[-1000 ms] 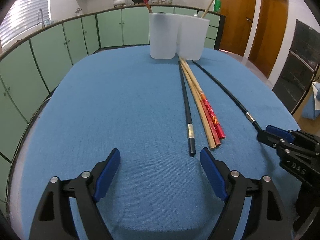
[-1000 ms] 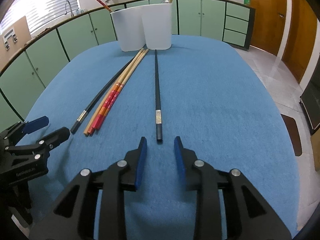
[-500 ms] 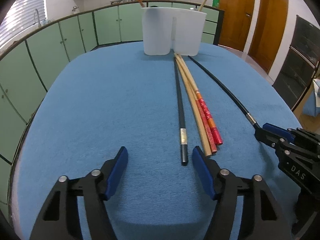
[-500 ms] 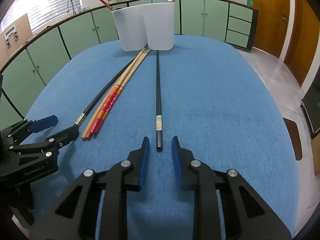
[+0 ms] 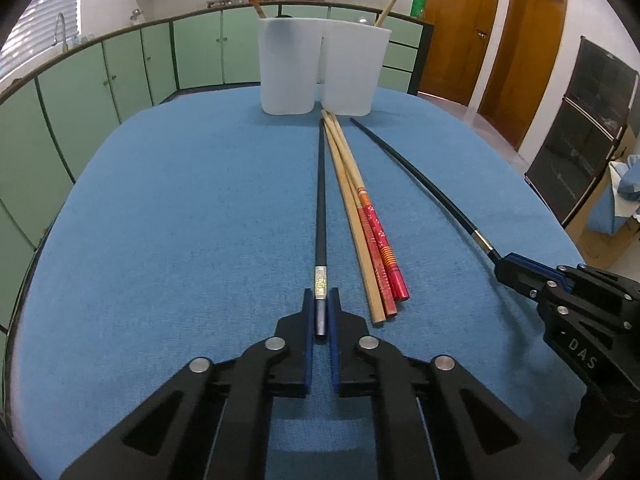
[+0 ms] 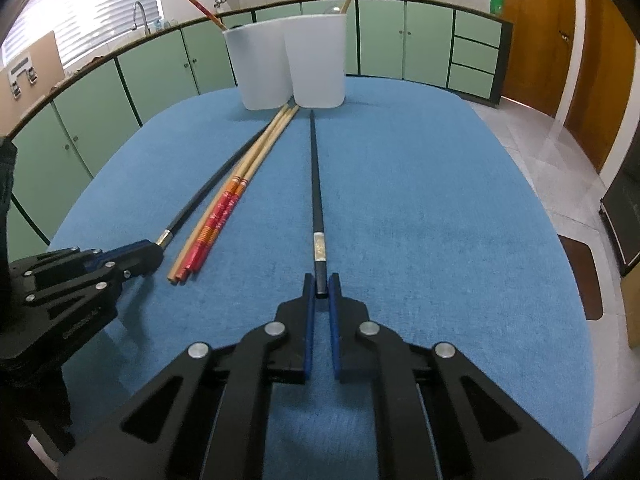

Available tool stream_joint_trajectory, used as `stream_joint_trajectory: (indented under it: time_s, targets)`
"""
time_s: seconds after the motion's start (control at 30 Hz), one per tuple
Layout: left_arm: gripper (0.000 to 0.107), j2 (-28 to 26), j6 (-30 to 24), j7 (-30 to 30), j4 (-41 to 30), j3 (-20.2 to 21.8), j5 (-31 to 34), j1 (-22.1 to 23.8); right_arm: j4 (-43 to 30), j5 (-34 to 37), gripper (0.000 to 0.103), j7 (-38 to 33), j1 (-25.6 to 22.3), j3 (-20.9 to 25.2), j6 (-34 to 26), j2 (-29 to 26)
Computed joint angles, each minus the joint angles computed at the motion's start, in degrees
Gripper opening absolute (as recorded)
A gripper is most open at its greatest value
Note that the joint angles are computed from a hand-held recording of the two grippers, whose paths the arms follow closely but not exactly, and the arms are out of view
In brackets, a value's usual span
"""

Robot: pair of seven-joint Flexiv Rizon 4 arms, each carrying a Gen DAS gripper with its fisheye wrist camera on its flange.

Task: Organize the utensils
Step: 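Grasp the black chopstick with the left gripper while the right gripper releases it, then lift the held chopsticks with both grippers and lower them into the white holder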

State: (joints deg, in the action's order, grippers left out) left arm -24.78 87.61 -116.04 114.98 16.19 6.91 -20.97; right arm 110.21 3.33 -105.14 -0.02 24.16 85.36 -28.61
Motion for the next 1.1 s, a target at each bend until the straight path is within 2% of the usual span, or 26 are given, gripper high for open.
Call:
stream_joint_trajectory:
  time_s: [0.17, 0.37, 0.43, 0.53, 0.67, 0.77, 0.93, 1.0, 1.1]
  targets:
    - [0.007, 2.59, 0.47, -3.57, 0.52, 5.44, 3.60, -4.74, -0.64, 2.91, 0.006, -3.25, -4.36, 4.77, -0.10, 1.56]
    - [0.007, 6.91, -0.40, -11.01, -1.57, 11.96, 12.51, -9.64, -3.54, 9.32, 0.006, -10.90, -10.21, 11.60, -0.69, 3.94]
    - [0.007, 8.17, -0.58, -13.56, -2.55, 13.37, 15.70, -10.54, -5.11, 11.89, 0.006, -13.77, -12.07, 13.72, -1.60, 4.60]
    - [0.007, 9.64, -0.77, -16.56, -4.43, 14.28, 20.08, -10.78, -7.35, 14.74, 0.006, -16.36, -12.73, 14.52, -3.25, 5.64]
    - [0.007, 11.14, -0.26, -16.29, -5.95, 10.73, 22.13, -6.70, -11.47, 18.06, 0.006, -18.94, -12.68, 14.49, -6.66, 6.41]
    - [0.007, 11.99, 0.91, -14.04, -6.21, 6.04, 21.13, -1.61, -13.72, 18.13, 0.006, -17.93, -9.68, 11.01, -9.06, 7.27]
    - [0.007, 12.29, 2.16, -10.26, -6.95, -0.44, 18.89, 4.91, -18.21, 20.99, 0.006, -20.33, -7.23, 8.19, -13.01, 7.61]
    - [0.007, 12.24, 2.59, -8.36, -7.06, -2.04, 17.32, 6.30, -19.91, 22.04, 0.006, -20.78, -6.28, 6.89, -15.08, 7.52]
    - [0.007, 12.11, 2.35, -7.55, -8.01, -1.80, 16.95, 5.89, -22.20, 22.56, 0.006, -20.69, -4.08, 4.34, -17.70, 7.27]
